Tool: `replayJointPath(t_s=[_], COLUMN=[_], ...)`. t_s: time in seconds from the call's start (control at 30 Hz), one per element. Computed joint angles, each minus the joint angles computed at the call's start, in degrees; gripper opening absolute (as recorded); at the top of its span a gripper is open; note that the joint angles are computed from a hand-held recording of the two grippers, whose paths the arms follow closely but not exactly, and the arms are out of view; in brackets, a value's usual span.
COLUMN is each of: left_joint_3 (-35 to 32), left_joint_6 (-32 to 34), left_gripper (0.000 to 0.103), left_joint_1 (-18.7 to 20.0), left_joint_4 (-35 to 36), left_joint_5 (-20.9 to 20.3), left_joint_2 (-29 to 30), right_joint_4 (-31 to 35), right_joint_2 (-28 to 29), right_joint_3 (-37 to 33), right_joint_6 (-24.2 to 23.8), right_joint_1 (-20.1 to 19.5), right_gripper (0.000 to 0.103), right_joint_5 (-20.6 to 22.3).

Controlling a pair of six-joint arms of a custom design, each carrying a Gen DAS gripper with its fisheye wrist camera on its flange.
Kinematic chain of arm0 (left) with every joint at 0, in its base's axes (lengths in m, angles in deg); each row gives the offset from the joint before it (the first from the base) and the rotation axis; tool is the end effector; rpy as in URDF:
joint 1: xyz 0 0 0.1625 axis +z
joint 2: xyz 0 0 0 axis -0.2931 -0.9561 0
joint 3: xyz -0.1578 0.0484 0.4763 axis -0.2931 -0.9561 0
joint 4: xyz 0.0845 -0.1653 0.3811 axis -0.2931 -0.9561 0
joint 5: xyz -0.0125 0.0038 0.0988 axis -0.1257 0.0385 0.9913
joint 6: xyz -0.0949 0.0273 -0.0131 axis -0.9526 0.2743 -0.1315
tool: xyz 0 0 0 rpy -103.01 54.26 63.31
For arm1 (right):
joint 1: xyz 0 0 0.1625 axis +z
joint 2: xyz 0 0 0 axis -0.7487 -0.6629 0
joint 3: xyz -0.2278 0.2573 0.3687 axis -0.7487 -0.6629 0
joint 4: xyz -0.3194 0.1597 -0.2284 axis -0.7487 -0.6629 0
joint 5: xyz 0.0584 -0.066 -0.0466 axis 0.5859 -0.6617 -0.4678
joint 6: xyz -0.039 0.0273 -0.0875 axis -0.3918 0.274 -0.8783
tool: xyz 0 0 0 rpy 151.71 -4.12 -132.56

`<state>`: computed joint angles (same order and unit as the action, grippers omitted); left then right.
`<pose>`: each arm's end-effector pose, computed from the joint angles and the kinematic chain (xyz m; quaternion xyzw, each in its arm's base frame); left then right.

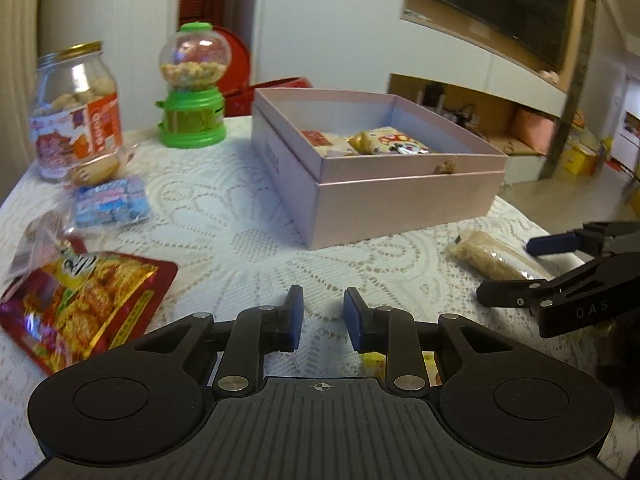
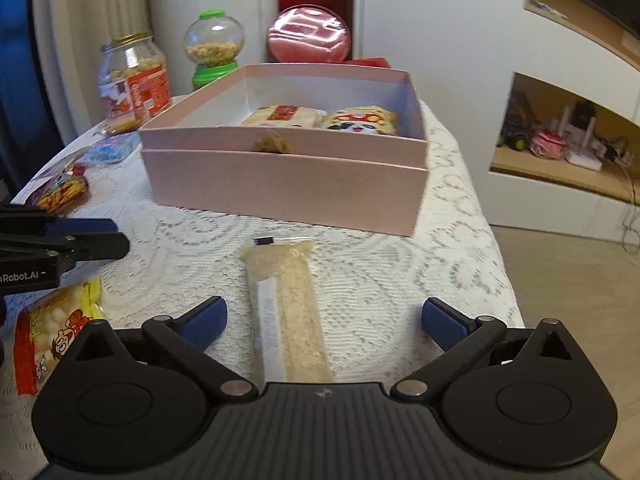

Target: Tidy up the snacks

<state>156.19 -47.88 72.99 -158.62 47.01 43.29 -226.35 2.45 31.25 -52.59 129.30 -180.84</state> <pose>-0.1420 -0.5803 0.0099 0.1640 0.8506 -0.4043 0.2935 0.0158 -0.6590 0.1320 0.3509 -0.8682 0.2596 0.2360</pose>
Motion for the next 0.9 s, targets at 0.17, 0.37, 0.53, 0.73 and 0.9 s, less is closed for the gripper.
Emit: replayJointPath(t_s=[0.17,0.37,0.53,0.73,0.9], left_joint_3=[-0.8,-0.9,0.1,6.0,8.5], left_joint_6=[0.1,1.7,-2.1,-9.6,-12.2], left_gripper=[0.033,0.033,0.033,0.033,0.034], left_joint_1=[-2.1,-2.5,-2.8,-6.3,-10.6], left_joint_4=[2.1,1.2,3.9,3.3,14.8], left_joint_5=[4.6,5.9,6.1,5.4,5.7], left_joint_2=[1.4,2.0,0.8,-2.1,-4.0], right_joint_4=[0.7,3.8,4.3,5.3,4.6], right_joint_2=[0.2,-0.9,-0.8,-1.5,-1.2], right_joint_3=[-0.4,-0.7,-0.9,-0.5,-0.5], right_joint_6=[-0.5,-0.7,-2.0,-2.6,-2.8], right_joint_1=[0.2,-0.3,-0.1,-0.3,-0.2], right_gripper=[0.103,0.103,0.103,0.103,0.103], right_joint_5=[-0.3,1.0,0.5,1.0,0.7])
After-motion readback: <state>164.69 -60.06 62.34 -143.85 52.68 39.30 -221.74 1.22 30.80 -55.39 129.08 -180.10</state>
